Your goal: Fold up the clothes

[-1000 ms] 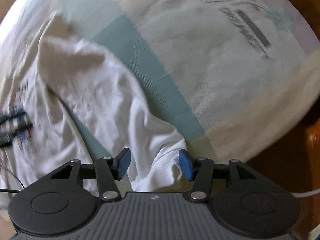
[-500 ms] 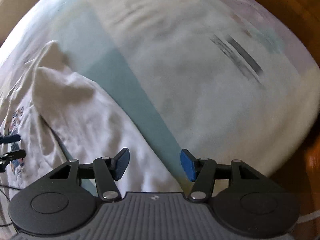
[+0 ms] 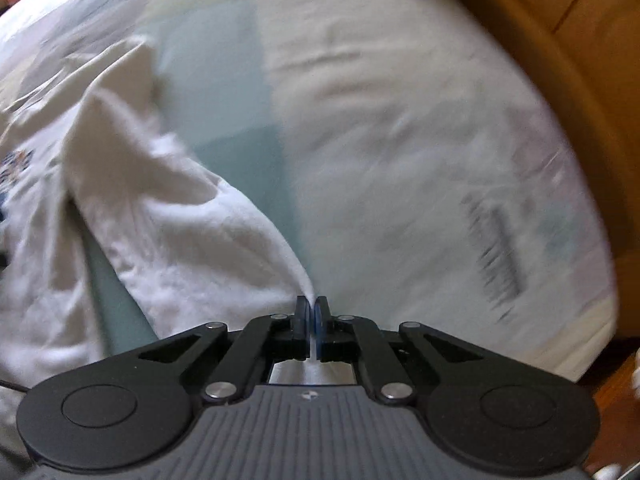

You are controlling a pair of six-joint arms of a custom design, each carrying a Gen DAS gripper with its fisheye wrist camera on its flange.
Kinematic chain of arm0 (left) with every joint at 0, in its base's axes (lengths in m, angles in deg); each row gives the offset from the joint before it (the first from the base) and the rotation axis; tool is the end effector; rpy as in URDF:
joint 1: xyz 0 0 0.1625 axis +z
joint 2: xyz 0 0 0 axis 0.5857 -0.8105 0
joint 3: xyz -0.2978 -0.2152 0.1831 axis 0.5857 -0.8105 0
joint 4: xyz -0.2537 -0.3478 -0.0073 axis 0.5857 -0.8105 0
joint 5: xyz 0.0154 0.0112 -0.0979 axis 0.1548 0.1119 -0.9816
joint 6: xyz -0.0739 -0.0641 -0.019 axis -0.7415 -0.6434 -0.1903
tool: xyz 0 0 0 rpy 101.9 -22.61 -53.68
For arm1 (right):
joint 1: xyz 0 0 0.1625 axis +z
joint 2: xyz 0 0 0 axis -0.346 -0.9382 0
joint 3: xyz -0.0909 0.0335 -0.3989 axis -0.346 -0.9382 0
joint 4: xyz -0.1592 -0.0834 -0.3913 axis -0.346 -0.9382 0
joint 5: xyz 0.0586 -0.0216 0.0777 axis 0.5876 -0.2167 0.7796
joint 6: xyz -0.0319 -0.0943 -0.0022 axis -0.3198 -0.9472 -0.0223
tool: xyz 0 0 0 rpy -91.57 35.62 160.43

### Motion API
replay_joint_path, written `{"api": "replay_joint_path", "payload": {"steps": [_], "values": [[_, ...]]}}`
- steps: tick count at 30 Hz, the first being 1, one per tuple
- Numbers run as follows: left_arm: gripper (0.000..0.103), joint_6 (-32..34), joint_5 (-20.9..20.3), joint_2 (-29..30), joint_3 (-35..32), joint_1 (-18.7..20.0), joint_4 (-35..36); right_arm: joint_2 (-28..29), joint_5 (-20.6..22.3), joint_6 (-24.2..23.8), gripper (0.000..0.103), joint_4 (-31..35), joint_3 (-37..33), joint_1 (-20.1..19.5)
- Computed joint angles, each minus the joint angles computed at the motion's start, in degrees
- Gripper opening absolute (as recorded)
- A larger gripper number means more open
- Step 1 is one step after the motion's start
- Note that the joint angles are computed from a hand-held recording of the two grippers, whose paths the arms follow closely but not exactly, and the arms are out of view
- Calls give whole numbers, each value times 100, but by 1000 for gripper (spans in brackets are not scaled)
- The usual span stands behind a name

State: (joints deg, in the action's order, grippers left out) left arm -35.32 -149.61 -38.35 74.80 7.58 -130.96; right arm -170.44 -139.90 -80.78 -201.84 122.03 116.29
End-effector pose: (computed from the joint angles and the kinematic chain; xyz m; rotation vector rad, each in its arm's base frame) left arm -0.3063 -0.5323 0.1843 0.8066 2.5738 -0.1702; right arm 0.1075 -0.4505 0.3717 0.0784 -2.2849 0.3790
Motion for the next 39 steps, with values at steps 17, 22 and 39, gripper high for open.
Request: {"api": "replay_joint_path", "payload": {"steps": [17,22,39], "values": [[73,927,-210,365,-555,-58,-520,1229,-1108,-2326,6,-1576,-1188,-232],[74,1157,-345,421,-686,-171,-508,1504,-1406,-2949,6,-2430,-1458,-227],[75,1033,-397,434,-646,-168,-492,2447,759,-2696,38,-1825,-2287,128]]}}
